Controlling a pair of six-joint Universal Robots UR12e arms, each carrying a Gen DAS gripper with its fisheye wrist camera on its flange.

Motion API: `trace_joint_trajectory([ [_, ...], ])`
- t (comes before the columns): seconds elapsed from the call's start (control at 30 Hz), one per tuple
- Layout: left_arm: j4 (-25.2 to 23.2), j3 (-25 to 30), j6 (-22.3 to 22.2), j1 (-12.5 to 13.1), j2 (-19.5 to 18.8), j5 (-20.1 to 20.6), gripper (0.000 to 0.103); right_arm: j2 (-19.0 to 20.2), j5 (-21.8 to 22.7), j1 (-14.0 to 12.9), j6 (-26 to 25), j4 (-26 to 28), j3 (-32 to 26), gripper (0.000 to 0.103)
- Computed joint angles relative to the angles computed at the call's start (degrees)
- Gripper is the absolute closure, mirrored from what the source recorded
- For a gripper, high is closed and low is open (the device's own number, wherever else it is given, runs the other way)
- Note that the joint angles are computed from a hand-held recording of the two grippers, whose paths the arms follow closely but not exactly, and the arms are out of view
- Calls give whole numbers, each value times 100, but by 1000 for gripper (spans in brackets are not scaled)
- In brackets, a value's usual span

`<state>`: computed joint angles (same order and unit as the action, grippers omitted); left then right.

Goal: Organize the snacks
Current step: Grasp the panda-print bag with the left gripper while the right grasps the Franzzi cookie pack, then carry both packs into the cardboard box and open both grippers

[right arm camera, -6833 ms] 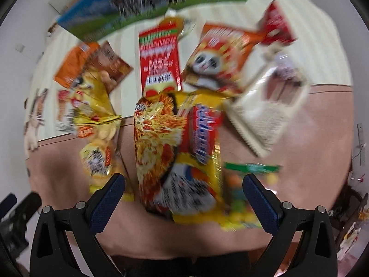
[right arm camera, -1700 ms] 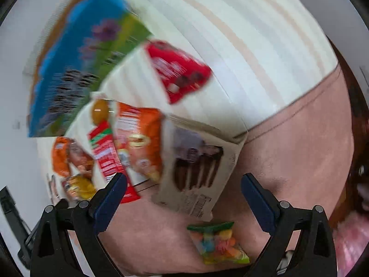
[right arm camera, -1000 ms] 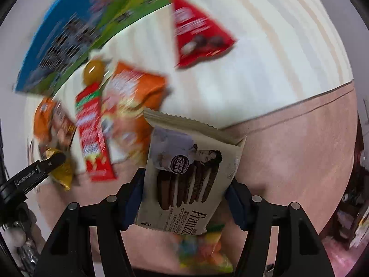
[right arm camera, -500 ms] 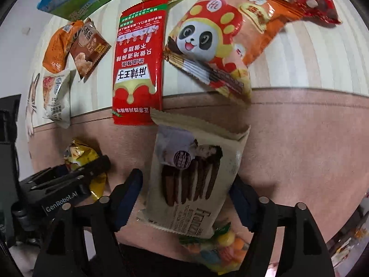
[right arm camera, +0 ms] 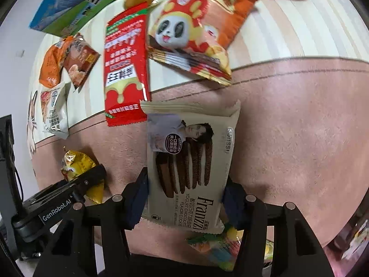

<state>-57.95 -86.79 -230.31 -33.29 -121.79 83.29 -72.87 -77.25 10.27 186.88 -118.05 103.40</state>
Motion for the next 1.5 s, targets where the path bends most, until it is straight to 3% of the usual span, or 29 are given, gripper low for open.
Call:
trace_joint_trajectory([
  [0.33, 30, 216, 113, -76, 207, 165, 56, -304, 513, -76, -400, -11, -84, 44],
  [0.53, 198, 510, 368, 10, 303, 193, 56, -252, 980, -298, -683, 169, -714, 44],
  [0.67, 145, 1117, 727, 254, 133, 194, 56, -67, 868, -356, -867, 10, -1299, 44],
  [0.8, -139, 1987, 1110, 388, -236, 271, 56, 347, 532, -363, -1012, -104, -2135, 44],
  [0.93, -648, 2920, 1518, 534, -687, 493, 56, 999, 34, -309, -1158, 107, -3203, 44],
  [1.03, -1229, 3637, 1799, 673, -1097, 536, 56, 1564, -212, -269, -1185, 499, -4070, 44],
  [1.27, -2449, 5156, 1957, 957, -2063, 417, 56, 2828, -641, -182, -1155, 1729, -5990, 44],
  [1.5, -3888, 7195, 2130, 1174, -3242, 225, 56, 3748, -906, -96, -1004, 2605, -7303, 44],
])
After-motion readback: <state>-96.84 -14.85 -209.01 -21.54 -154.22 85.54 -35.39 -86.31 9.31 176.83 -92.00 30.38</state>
